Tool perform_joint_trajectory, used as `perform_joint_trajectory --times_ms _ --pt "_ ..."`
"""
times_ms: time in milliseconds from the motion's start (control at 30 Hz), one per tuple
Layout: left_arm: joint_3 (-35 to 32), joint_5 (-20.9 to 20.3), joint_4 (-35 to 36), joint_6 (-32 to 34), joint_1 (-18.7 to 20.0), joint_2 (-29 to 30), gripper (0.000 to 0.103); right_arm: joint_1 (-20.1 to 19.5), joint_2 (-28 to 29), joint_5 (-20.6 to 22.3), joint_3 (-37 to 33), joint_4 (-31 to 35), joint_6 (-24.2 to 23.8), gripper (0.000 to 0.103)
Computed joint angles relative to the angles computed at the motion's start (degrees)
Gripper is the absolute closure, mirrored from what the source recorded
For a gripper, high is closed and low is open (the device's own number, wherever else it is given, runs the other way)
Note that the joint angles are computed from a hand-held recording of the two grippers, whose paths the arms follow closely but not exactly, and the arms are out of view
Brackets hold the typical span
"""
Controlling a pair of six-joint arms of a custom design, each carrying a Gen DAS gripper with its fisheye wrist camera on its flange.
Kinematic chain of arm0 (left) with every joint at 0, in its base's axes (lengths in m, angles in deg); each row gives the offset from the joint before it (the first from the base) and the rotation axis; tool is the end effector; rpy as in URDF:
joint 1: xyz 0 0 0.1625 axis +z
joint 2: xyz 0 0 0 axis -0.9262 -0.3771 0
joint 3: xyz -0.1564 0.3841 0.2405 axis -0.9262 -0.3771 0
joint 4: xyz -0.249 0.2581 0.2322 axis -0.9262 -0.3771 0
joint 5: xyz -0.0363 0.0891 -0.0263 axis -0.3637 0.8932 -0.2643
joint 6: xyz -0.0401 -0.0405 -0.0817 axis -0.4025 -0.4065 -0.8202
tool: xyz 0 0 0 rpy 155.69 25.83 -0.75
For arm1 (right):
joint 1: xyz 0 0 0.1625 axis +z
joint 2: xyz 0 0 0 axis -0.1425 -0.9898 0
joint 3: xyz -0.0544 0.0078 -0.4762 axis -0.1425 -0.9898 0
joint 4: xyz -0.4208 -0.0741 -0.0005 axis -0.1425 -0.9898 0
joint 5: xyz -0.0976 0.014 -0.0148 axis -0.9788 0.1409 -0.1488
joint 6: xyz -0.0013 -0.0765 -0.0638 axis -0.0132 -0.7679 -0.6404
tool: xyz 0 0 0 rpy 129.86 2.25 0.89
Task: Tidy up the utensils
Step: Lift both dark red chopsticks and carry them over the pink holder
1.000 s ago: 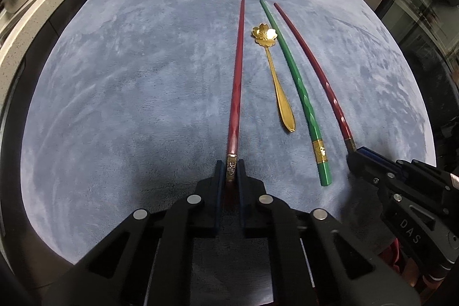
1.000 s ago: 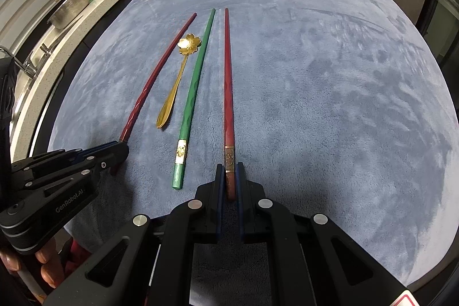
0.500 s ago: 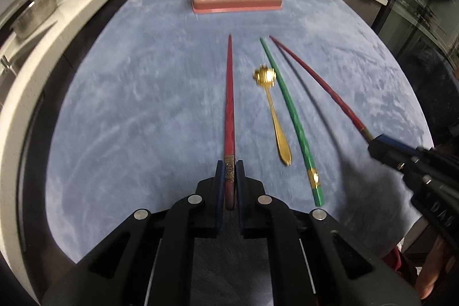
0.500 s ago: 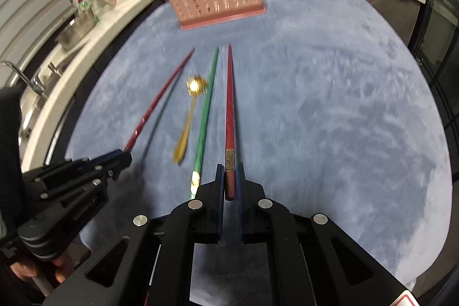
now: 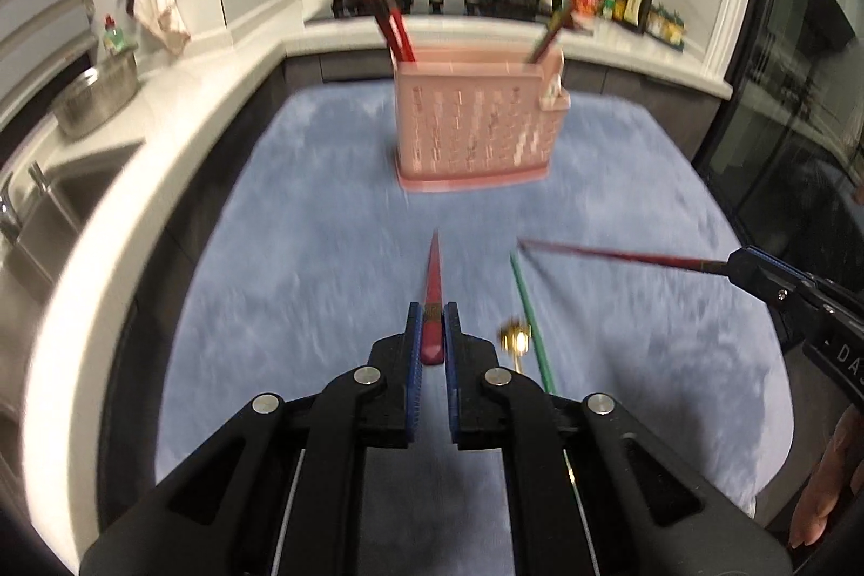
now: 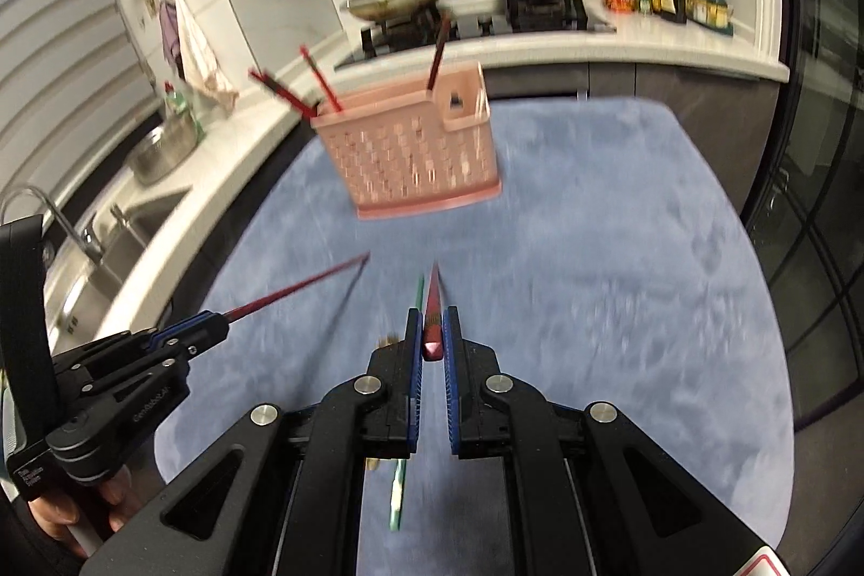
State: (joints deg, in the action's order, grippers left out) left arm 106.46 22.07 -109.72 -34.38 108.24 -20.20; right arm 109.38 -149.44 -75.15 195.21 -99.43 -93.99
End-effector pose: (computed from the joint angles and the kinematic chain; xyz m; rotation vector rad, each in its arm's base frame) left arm -0.3692 -0.5948 0.1703 0.4833 2.2769 -0.8211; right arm 0.2074 -0.5825 0.3165 0.4017 -2.4616 0.9955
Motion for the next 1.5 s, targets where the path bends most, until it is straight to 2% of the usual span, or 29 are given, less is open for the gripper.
perform_joint_trajectory --times_ms 300,700,867,1100,1267,1500 --pt "-8.5 0.6 -5.3 8.3 0.4 2.5 0.096 1.8 2.7 0.9 -7.6 -1.7 -3.2 0.096" --pt "-21.2 -3.1 -5.8 15.7 0.9 5.5 0.096 3.5 5.5 4.3 -17.6 -0.6 -4.1 0.096" --pt "-29.1 -2.8 -7.9 20.9 1.1 8.8 0.096 4.2 7.1 6.9 -23.1 0.4 -4.3 0.096" --pt "-41.3 -2.4 -9.6 27.2 2.0 14.5 0.096 5.4 12.6 7.6 -34.0 1.6 -6.1 0.096" --pt "-48.4 -2.3 -8.3 28.6 3.7 18.5 0.096 5.0 16.8 7.8 -41.5 3.9 -5.6 0.096" --pt "-50.5 -2.8 -4.2 25.9 6.0 20.4 0.096 3.4 21.1 6.1 -47.5 9.4 -4.9 0.096"
